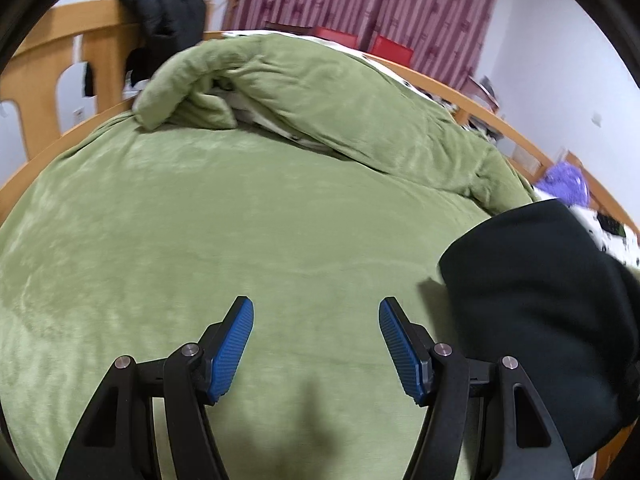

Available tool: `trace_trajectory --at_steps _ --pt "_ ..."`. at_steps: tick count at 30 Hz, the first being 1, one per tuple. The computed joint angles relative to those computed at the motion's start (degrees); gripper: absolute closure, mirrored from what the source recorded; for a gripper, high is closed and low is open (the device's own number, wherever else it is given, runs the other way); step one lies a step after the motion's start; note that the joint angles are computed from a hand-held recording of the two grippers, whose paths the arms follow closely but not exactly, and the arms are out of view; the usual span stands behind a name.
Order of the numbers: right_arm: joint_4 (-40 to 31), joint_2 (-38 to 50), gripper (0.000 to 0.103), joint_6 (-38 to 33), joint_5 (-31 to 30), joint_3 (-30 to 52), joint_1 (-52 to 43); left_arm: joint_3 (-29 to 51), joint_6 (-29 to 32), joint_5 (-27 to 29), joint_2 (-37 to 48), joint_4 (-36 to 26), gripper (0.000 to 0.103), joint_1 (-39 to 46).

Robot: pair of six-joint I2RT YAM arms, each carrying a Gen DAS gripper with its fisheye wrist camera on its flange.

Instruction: Fold small clothes

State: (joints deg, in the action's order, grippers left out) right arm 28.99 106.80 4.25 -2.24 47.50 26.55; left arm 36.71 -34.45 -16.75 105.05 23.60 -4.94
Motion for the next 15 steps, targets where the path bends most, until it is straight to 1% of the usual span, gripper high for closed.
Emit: trace_trajectory --at_steps 2,4,6,8,9,10,11,12,14,15 --pt "-2.13 -0.24 0.083 0.9 -4.91 -0.18 -8.69 3.18 -0.3 -1.66 2.41 -1.64 0.04 -3.02" --pt "-4.99 2.26 0.083 1.32 -7.85 1.52 -15.85 6.65 -0.26 -3.65 4.86 -3.41 0.04 -6.09" --pt "-8.88 6.47 0.082 0.66 -8.0 4.71 -20.9 10.5 -0.31 -5.0 7.49 -5.42 0.04 -9.19" --pt "-14.44 12.96 0.079 -0.21 -7.3 9.59 -25.09 13.64 -0.87 -4.35 9.89 -6.54 0.04 -11.42" --pt "-16.76 15.7 0.077 -0.73 -8.02 11.6 -26.54 14.74 -1.28 -4.12 10.75 -7.01 0.04 -12.27" --pt "-18.24 17.69 0.075 -1.43 -10.3 12.68 -28.52 16.39 -1.71 -3.87 11.83 -8.09 0.04 -13.36" --pt "-18.21 18.91 0.072 -1.6 -12.65 12.86 -30.03 18.21 -1.8 -3.71 12.9 -9.49 0.04 -14.41" --pt "-16.61 18.45 0.066 -2.07 -14.05 11.28 -31.37 19.85 -1.63 -4.02 13.72 -10.95 0.04 -15.72" --pt "-14.39 15.35 0.057 -2.99 -12.21 8.21 -32.44 22.14 -1.29 -5.39 14.82 -12.67 0.04 -18.42" --pt "-13.26 13.87 0.057 -3.33 -11.47 7.0 -32.92 22.8 -1.52 -5.61 15.2 -12.88 0.04 -19.36"
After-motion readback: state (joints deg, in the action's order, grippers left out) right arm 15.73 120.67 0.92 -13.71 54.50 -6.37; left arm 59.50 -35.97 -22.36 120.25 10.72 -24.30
